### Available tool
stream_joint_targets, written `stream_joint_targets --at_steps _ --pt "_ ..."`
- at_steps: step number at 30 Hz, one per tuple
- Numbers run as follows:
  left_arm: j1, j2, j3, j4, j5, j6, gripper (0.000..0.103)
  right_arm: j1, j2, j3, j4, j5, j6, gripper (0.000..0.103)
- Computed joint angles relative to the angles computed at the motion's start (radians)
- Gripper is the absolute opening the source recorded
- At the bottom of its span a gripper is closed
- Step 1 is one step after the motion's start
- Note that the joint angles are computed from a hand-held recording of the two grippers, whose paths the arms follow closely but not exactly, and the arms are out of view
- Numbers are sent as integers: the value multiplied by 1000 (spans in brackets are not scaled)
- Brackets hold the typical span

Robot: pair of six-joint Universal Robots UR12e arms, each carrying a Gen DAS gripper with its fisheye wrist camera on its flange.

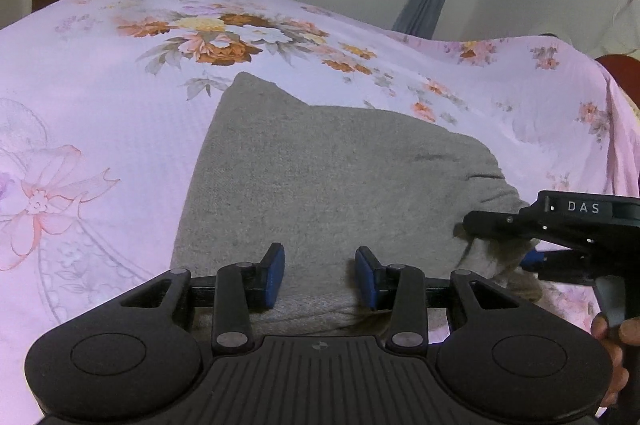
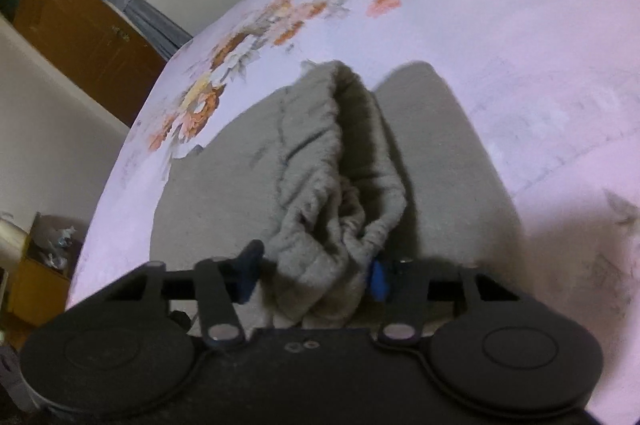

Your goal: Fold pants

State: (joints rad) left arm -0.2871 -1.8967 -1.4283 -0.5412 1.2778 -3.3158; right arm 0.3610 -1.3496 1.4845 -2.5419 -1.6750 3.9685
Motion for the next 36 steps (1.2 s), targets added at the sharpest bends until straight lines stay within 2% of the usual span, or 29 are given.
stream_joint_targets --at_steps 4,6,8,15,20,22,25,29,30,33,36 --pt "1 4 0 19 -4 -19 40 15 -5 -14 -46 -38 -123 42" --pt "-6 3 8 36 14 -11 40 10 -13 -13 -68 -28 -145 42" --pt "-9 -1 17 46 3 -8 40 4 -22 -11 -67 -27 -158 42" --pt "-32 -13 38 -10 -21 40 40 -14 -67 65 -62 -44 -100 42" --pt "-47 -14 28 -15 4 47 40 -19 -77 106 -62 -64 -76 42" --pt "-51 -16 29 -22 9 46 39 -21 -83 133 -63 -70 -37 44" --pt "-65 -17 36 -34 40 109 40 -24 -93 155 -80 -57 0 48" --pt "-67 -18 46 -49 30 114 40 -7 -104 121 -35 -107 -55 64" --pt "-67 -19 49 -54 28 117 40 4 -104 108 -28 -152 -76 64" --pt "-68 -22 61 -70 18 118 40 22 -92 68 -32 -205 -158 64" --pt "-66 -29 82 -84 -2 108 40 24 -60 12 -29 -176 -249 60"
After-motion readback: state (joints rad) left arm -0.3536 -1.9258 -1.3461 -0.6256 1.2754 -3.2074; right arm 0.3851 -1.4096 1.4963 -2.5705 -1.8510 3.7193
